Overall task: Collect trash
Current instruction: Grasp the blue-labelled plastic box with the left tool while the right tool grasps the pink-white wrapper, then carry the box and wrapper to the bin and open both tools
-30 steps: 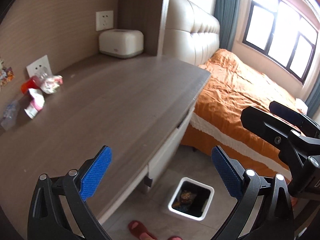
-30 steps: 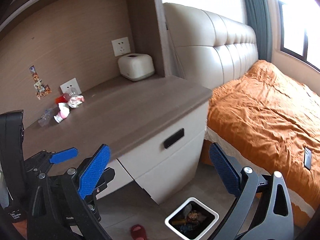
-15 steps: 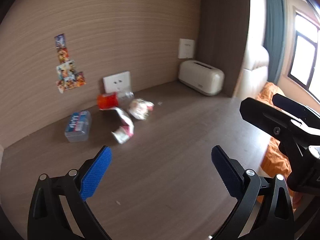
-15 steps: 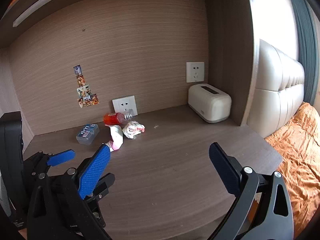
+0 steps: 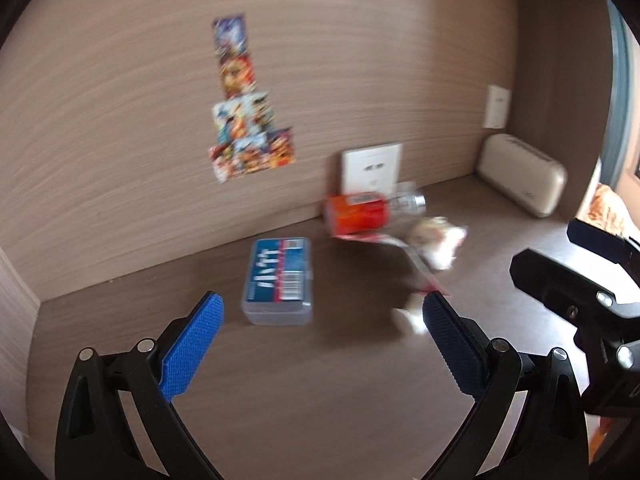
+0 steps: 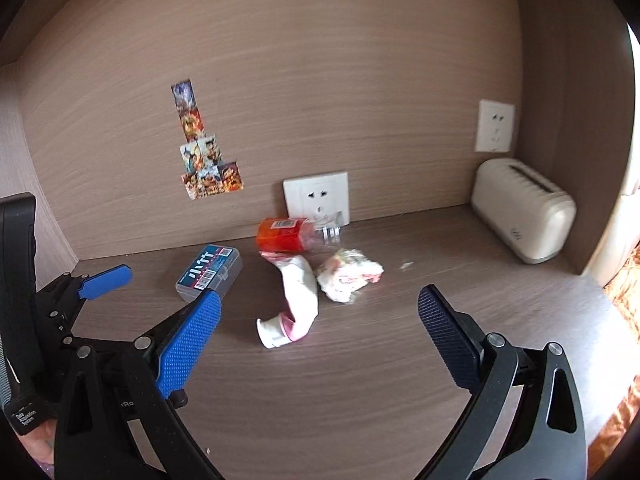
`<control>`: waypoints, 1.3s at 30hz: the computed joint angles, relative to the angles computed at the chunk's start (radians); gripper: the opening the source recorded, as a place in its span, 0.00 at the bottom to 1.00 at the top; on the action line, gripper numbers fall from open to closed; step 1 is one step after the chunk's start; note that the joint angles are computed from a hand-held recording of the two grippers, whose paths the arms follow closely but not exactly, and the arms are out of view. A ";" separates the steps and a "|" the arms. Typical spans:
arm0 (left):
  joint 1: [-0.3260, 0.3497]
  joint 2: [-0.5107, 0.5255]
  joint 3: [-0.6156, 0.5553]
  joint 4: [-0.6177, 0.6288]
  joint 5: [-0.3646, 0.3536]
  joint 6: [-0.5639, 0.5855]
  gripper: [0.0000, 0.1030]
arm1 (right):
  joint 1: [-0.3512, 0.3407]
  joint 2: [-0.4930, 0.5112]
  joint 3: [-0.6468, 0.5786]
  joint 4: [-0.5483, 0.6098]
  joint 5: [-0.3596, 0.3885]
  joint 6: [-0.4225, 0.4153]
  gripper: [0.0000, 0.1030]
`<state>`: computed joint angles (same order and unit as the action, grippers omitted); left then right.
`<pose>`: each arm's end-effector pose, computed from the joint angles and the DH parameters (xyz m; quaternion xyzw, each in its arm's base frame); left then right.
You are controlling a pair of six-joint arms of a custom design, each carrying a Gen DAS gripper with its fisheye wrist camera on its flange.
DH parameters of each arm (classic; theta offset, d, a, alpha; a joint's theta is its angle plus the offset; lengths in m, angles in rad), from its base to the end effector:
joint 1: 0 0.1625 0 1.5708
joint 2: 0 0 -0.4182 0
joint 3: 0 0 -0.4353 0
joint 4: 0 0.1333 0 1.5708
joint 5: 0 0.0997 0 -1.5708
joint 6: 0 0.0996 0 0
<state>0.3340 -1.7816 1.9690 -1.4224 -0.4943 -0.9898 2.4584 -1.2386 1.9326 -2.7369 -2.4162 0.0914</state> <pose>-0.3232 -0.3460 0.4129 0.1893 0.8295 -0.3901 0.3520 0.4946 -0.3268 0.2659 0.2553 -0.8545 0.3758 0.2517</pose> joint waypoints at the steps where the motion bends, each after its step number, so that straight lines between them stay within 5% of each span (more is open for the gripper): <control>1: 0.022 0.002 -0.001 -0.004 0.005 0.009 0.95 | -0.011 0.015 -0.008 0.012 0.015 0.010 0.95; 12: 0.188 0.063 -0.016 -0.129 0.008 0.198 0.95 | -0.108 0.117 -0.061 0.070 0.080 0.145 0.91; 15: 0.224 0.087 -0.039 -0.150 -0.047 0.235 0.92 | -0.130 0.124 -0.075 0.114 0.111 0.190 0.79; 18: 0.249 0.101 -0.052 -0.187 -0.104 0.289 0.77 | -0.148 0.124 -0.083 0.157 0.142 0.231 0.67; 20: 0.254 0.104 -0.051 -0.210 -0.120 0.311 0.60 | -0.156 0.126 -0.084 0.156 0.156 0.240 0.54; 22: 0.263 0.097 -0.044 -0.257 -0.143 0.326 0.56 | -0.151 0.136 -0.087 0.160 0.132 0.212 0.34; 26: 0.241 0.094 -0.033 -0.246 -0.115 0.296 0.55 | -0.150 0.122 -0.072 0.146 0.167 0.196 0.23; 39: 0.008 0.034 -0.037 -0.039 -0.064 0.069 0.55 | -0.052 -0.029 0.002 0.045 0.124 0.171 0.22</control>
